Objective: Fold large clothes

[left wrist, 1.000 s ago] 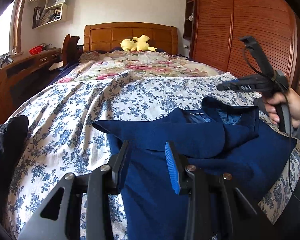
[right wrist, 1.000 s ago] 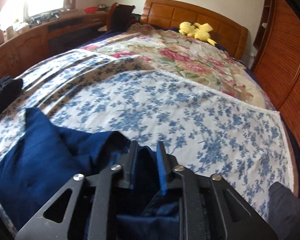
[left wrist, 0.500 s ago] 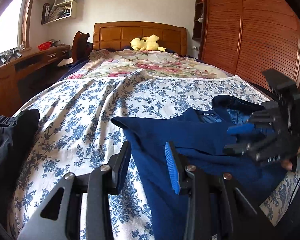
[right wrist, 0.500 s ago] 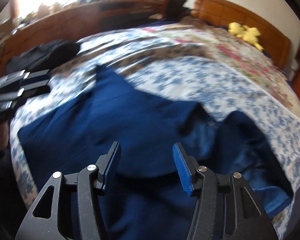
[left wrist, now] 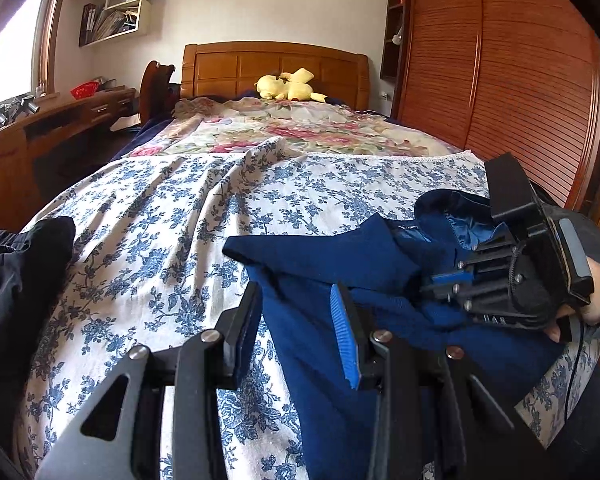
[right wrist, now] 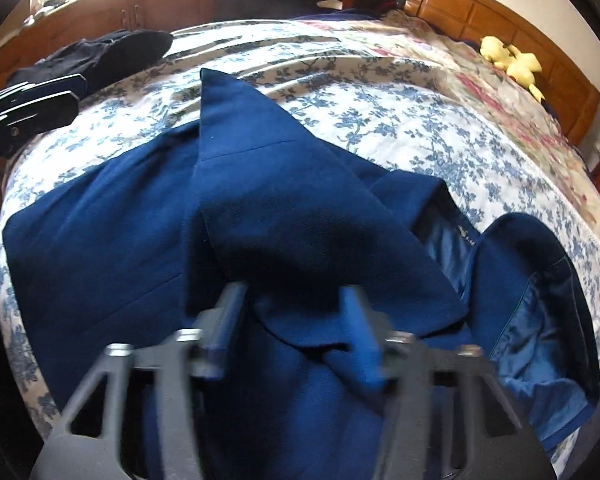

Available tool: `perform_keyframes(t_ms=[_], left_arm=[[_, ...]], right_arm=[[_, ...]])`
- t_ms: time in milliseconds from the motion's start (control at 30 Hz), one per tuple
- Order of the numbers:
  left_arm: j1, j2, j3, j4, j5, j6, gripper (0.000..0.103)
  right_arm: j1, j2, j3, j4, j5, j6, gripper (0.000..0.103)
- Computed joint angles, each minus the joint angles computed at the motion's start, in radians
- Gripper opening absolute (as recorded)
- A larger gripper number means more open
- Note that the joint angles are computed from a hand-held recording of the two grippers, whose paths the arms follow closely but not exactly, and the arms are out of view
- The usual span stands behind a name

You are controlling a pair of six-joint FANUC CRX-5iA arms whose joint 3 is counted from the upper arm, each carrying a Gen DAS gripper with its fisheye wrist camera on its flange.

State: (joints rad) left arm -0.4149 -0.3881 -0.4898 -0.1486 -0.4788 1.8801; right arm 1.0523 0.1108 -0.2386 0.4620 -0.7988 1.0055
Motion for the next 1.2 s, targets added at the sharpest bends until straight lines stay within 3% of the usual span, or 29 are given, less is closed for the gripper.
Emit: perform_keyframes(t_ms=[267,567,733,867,1000,1200], left_arm=[[-0.001,0.006,-0.002,0.008,0.004,-0.011,0.034],[0.000,0.005,-0.008,0.025,0.014,-0.027,0.034],[0.002,0.002,-0.013,0.036,0.020,-0.033,0.034],[0.001,0.001,-0.016,0.045,0.024,-0.044,0.034],[0.002,0.001,-0.017,0.054,0.026,-0.055,0.034],[0.003,0.003,-0.017,0.059,0.024,-0.064,0.034]], right_arm=[[-0.046,-0.030,-0.042,0.213,0.060,-0.167,0.003],[-0.120,0.026,-0.008,0.465,0.030,-0.377,0.003],[-0.138,0.016,-0.046,0.546,0.035,-0.533,0.039],[-0.130,0.005,-0.042,0.399,0.077,-0.403,0.041],[-0.120,0.036,0.017,0.189,0.053,-0.212,0.042],[-0.139,0.096,0.101,-0.020,0.020,-0.088,0.042]])
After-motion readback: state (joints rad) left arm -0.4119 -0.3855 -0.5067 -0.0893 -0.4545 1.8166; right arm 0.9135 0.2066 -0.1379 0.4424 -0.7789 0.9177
